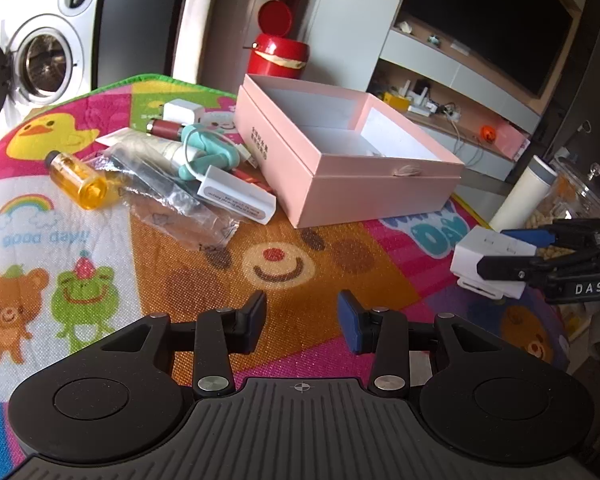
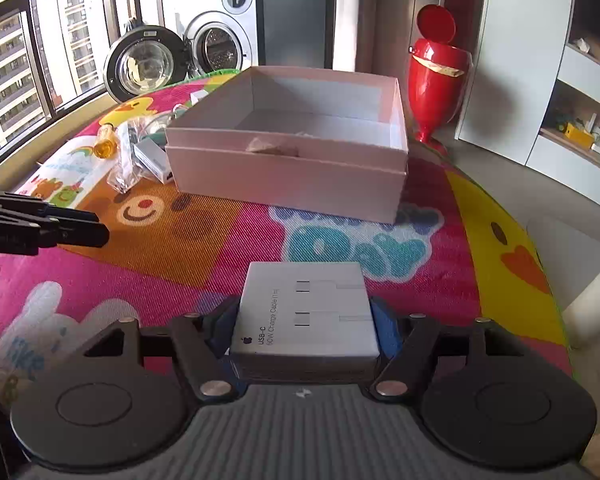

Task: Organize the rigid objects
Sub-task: 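Lower the white charger box into the pink box and open the right tool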

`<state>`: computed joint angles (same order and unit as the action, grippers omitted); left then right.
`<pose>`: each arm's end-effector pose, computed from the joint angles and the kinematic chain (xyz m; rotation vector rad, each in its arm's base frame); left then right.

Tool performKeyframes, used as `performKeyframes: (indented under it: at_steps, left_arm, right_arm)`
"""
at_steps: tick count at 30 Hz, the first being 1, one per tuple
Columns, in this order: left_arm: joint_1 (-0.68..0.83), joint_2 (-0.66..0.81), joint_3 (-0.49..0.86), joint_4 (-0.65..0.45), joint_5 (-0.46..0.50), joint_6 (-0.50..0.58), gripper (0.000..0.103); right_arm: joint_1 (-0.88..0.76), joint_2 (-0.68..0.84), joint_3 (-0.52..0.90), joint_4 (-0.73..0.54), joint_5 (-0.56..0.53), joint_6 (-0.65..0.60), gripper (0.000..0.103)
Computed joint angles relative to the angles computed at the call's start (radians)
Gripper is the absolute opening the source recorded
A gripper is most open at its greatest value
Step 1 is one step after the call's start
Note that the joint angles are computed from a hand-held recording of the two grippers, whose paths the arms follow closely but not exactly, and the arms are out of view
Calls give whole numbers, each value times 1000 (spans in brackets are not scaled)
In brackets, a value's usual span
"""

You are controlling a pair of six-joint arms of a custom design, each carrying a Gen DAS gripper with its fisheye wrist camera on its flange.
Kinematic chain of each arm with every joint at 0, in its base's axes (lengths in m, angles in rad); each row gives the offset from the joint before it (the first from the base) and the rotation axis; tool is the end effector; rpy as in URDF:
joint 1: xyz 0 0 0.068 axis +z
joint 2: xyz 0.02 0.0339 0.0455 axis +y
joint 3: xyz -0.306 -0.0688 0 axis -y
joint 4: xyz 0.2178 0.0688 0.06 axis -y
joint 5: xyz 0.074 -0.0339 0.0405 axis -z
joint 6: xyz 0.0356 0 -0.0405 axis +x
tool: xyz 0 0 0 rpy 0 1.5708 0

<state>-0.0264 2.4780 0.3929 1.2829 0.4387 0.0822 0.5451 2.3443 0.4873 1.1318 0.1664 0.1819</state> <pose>0.2795 -0.0225 0.0065 0.3348 2.3052 -0.4908 0.2694 0.1565 0.0342 -0.3290 2.2672 0.1878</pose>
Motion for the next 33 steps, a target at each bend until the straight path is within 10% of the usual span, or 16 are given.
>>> performKeyframes:
  at_steps: [8,13,18,25,33]
  left_arm:
    - [15,-15,50,-55,-52,-79,43]
    - [102,-35,51,-44,-58,-95,43]
    - [203,-27,69,-58,-58,-108,43]
    - [310,-6,68,-45,-8,-118,43]
    - [314,9,95,-48,13,-139,43]
  right_arm:
    - [2,-127,340,-69,252,-104,82]
    - [52,-31,502,-226,79,-138,81]
    - [187,135,743,-519,35,-268,47]
    - [232,323,1088,-795,137,-260,42]
    - [213,207,851,-713,-122,-128,34]
